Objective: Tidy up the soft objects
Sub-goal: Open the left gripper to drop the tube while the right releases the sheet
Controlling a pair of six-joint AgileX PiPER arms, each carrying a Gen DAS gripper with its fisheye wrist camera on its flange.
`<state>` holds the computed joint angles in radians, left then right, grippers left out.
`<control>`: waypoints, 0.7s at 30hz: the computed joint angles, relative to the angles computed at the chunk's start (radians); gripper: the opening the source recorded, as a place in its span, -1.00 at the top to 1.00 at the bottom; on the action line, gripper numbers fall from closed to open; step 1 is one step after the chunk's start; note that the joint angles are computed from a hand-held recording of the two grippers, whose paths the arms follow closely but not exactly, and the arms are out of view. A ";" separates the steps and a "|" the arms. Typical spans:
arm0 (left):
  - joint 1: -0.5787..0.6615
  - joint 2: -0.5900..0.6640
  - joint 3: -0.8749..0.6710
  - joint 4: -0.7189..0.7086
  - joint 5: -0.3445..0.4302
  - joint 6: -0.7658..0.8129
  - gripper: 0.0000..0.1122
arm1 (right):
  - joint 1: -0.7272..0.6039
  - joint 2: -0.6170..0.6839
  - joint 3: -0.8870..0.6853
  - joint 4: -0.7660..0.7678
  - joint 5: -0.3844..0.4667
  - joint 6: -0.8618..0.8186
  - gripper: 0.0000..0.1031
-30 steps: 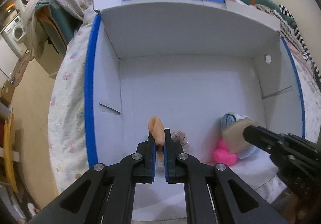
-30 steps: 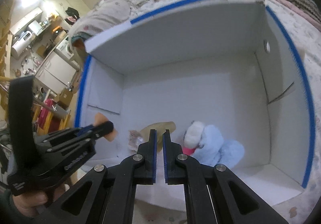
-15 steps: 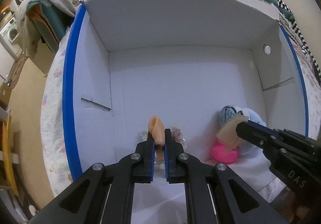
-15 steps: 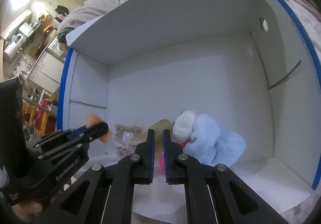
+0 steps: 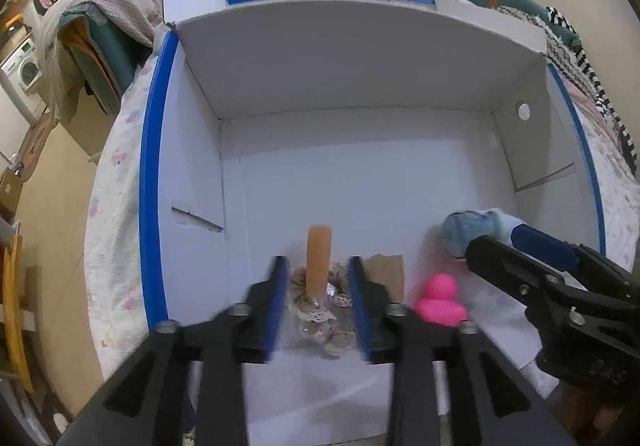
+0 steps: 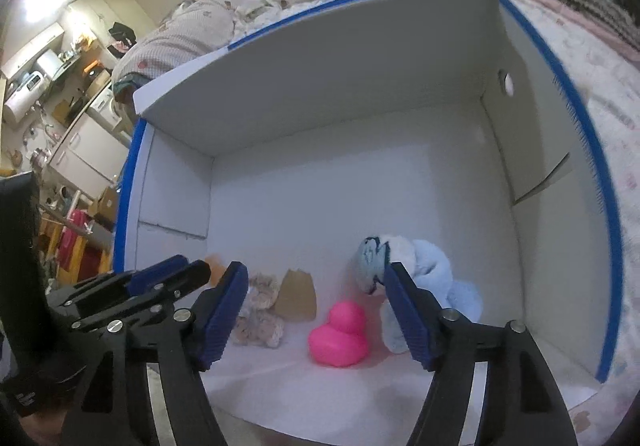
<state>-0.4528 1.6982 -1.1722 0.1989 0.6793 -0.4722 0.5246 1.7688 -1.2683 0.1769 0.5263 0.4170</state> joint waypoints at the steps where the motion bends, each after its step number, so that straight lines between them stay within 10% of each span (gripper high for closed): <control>1: -0.005 -0.005 0.002 0.023 -0.001 -0.022 -0.04 | -0.001 -0.002 0.002 -0.006 -0.001 0.008 -0.52; 21: -0.017 0.006 -0.016 0.103 0.020 -0.109 -0.23 | -0.014 0.022 -0.020 0.035 0.014 -0.009 -0.57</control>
